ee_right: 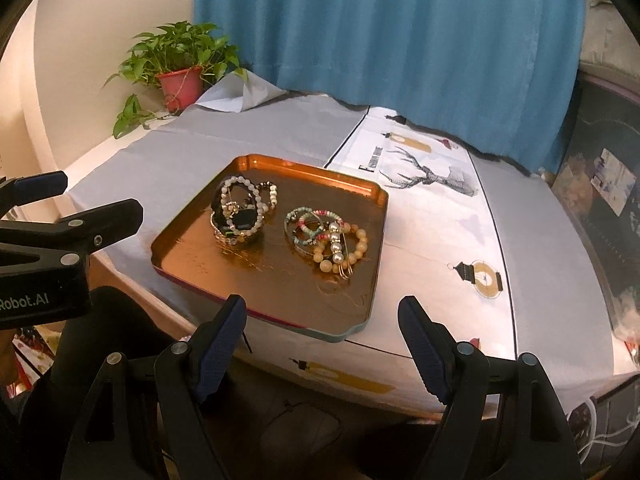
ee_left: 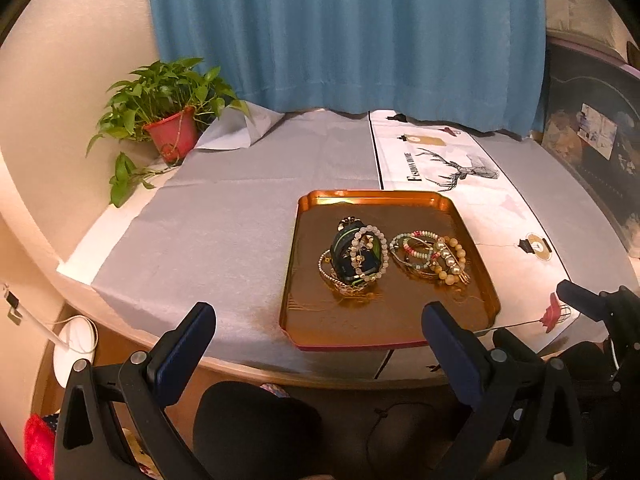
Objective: Organize jewelry
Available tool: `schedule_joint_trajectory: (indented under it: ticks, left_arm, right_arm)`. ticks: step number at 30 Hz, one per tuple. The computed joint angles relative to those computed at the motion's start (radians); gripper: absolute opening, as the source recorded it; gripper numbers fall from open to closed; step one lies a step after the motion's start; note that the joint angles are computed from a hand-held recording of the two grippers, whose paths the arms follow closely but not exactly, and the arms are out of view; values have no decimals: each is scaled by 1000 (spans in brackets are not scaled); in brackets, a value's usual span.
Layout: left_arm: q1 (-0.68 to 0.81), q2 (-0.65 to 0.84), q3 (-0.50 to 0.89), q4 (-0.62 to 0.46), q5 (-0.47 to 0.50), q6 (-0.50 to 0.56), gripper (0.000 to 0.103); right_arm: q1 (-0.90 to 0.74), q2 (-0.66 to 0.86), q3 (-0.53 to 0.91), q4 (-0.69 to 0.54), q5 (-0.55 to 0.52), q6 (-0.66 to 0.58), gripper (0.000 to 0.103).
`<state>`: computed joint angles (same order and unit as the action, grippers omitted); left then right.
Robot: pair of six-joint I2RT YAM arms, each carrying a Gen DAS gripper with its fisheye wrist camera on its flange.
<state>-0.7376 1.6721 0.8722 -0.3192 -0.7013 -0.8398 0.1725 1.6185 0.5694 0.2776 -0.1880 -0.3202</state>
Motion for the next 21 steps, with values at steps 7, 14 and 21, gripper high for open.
schedule_joint_trajectory:
  ticks: [7, 14, 21]
  left_arm:
    - [-24, -13, -3, -23, -19, -18, 102]
    - [-29, -12, 8, -46, -24, -38, 102]
    - [-28, -11, 9, -50, -21, -39, 102]
  right_arm:
    - [-12, -37, -18, -11, -14, -8, 79]
    - [-14, -54, -26, -19, -13, -10, 79]
    - [-15, -61, -30, -20, -13, -10, 79]
